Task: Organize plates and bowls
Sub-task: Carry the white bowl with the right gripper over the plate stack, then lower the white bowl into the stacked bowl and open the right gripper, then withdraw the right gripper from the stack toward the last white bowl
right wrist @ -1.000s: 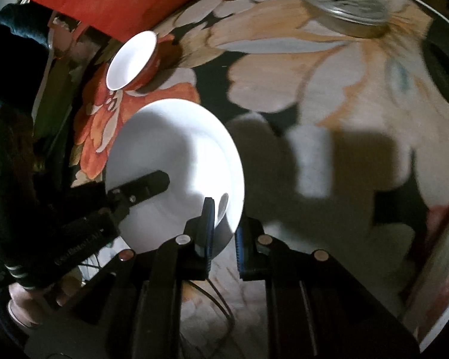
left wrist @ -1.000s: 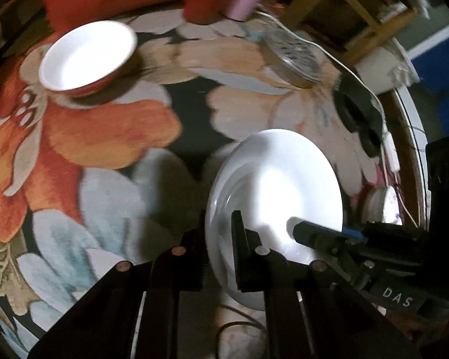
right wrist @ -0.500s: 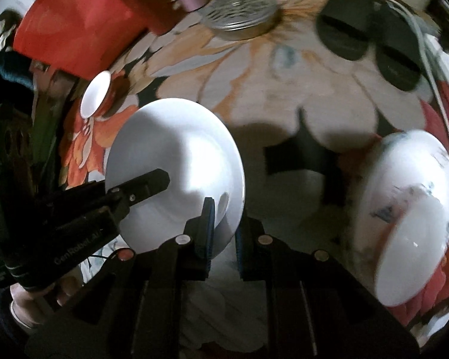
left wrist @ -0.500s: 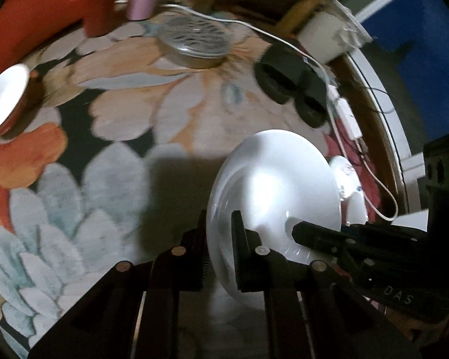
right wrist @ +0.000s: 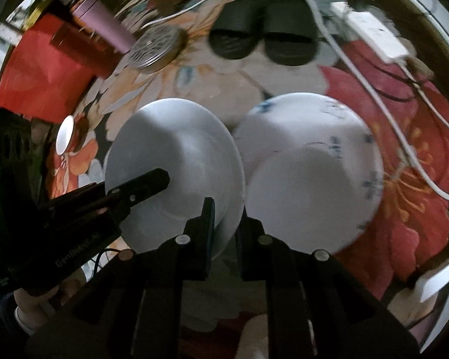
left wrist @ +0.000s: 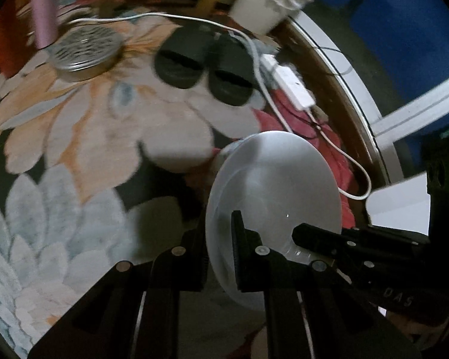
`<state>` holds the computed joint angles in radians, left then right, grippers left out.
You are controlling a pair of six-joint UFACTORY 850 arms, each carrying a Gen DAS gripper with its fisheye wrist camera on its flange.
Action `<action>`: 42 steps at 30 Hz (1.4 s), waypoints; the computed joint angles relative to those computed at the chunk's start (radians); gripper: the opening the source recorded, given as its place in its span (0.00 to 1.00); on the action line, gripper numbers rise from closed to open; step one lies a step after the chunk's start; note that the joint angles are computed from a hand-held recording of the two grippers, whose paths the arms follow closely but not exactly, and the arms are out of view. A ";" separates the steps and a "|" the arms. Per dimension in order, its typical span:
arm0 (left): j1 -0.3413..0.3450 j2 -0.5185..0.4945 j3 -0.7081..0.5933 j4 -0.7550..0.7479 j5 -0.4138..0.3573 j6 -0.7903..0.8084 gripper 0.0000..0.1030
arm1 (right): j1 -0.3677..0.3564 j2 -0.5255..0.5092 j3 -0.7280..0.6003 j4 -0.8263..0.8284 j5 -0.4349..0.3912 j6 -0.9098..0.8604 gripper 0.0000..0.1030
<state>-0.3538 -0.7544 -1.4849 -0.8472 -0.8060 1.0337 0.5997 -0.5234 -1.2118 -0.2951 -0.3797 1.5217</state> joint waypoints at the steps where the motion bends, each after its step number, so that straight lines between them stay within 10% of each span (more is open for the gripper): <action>1: -0.014 0.005 0.006 -0.002 0.003 0.004 0.11 | 0.000 0.020 0.028 -0.025 0.003 0.041 0.13; 22: -0.117 -0.006 0.044 0.048 0.029 0.000 0.23 | -0.038 0.135 0.302 0.112 0.213 0.123 0.14; 35: -0.079 0.003 0.018 -0.016 -0.030 0.043 0.96 | -0.041 0.117 0.264 0.074 0.136 0.119 0.17; 37: -0.070 0.011 0.022 -0.020 -0.005 0.045 0.97 | -0.035 0.120 0.257 0.005 0.114 0.180 0.25; 42: -0.052 0.018 0.022 -0.003 0.064 0.022 0.99 | -0.016 0.117 0.219 -0.195 0.034 0.358 0.92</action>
<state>-0.4054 -0.7369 -1.4629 -0.8498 -0.7416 1.0558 0.5840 -0.4066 -0.9924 -0.4899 -0.3453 1.8796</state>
